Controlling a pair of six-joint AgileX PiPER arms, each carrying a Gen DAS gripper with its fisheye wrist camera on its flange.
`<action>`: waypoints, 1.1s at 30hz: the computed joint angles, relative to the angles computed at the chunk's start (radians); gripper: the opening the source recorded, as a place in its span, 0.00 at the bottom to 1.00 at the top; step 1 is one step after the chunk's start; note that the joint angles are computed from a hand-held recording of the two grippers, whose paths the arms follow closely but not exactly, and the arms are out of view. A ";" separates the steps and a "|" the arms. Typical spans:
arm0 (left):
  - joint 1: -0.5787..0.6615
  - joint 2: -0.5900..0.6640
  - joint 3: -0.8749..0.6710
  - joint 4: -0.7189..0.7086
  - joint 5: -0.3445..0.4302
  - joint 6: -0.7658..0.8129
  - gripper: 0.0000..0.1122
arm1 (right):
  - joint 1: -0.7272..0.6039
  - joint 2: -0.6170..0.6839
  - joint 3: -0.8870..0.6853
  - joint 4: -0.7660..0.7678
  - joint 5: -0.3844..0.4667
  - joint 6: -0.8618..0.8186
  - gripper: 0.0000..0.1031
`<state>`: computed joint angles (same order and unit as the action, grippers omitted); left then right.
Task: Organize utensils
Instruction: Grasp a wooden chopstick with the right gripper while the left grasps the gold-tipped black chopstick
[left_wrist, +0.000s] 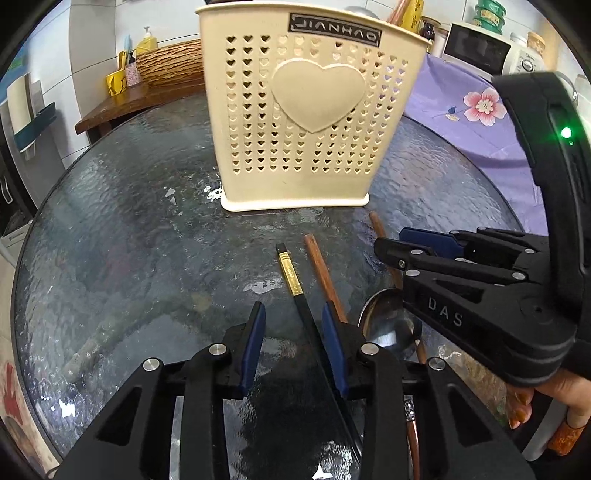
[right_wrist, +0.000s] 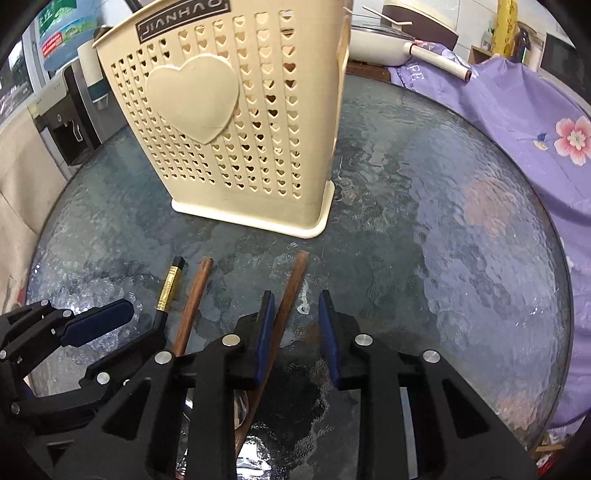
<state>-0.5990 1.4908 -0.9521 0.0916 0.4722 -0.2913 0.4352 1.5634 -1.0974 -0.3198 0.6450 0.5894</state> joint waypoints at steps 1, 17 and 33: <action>-0.003 0.006 -0.002 0.008 -0.001 -0.006 0.27 | 0.006 -0.001 0.003 -0.009 0.001 0.009 0.22; 0.006 0.030 -0.026 0.033 0.002 0.046 0.10 | -0.062 -0.013 0.022 0.099 -0.046 -0.193 0.09; 0.046 0.055 -0.070 -0.042 0.041 0.128 0.14 | -0.072 -0.008 0.006 0.109 -0.009 -0.222 0.08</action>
